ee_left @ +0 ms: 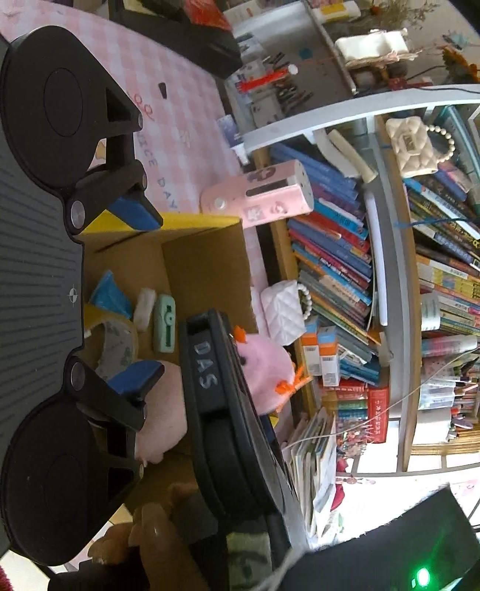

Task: Organize objects
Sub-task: 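Lower the pink plush into the yellow box and open the right tool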

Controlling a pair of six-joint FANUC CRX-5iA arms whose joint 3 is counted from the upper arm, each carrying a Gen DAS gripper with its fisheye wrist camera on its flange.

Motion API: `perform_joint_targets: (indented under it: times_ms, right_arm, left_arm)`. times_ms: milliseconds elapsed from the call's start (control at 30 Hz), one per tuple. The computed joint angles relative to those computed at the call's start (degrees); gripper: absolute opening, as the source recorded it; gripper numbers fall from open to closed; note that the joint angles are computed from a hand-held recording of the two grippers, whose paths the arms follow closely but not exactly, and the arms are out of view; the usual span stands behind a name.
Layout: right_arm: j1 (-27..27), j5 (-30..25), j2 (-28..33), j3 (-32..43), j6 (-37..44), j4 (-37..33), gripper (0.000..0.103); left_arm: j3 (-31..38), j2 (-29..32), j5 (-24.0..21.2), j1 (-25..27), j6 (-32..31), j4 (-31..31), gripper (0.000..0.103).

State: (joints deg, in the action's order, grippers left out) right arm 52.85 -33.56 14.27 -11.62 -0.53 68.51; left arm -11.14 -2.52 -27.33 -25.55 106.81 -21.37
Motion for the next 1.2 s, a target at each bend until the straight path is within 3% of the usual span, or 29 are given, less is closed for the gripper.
perform_joint_targets:
  times_ms: [167, 300, 400, 567, 933, 1200]
  right_arm:
    - [1.0, 1.4, 2.2, 3.1, 9.9, -7.7, 0.071]
    - [2.5, -2.2, 4.9, 9.6, 24.4, -22.5, 0.071]
    - [2.8, -4.3, 6.2, 13.3, 33.2, -29.6, 0.071]
    - [2.6, -7.5, 7.1, 16.9, 37.7, -36.8, 0.072]
    - [2.6, -9.0, 7.5, 18.2, 38.8, -38.4, 0.077]
    - [4.4, -4.7, 3.1, 9.1, 24.0, -24.2, 0.077]
  left_arm:
    - [0.4, -0.6, -2.6, -0.7, 3.4, -3.6, 0.083]
    - [0.6, -0.8, -4.7, -0.6, 4.9, -4.2, 0.084]
    - [0.6, -0.8, -5.5, -0.5, 4.9, -3.8, 0.084]
    - [0.7, -1.0, -5.7, -1.2, 5.9, -5.0, 0.084]
    - [0.9, -2.2, -8.0, -3.2, 13.9, -10.3, 0.086]
    - [-1.2, -5.4, -7.0, -4.1, 17.0, -12.6, 0.089]
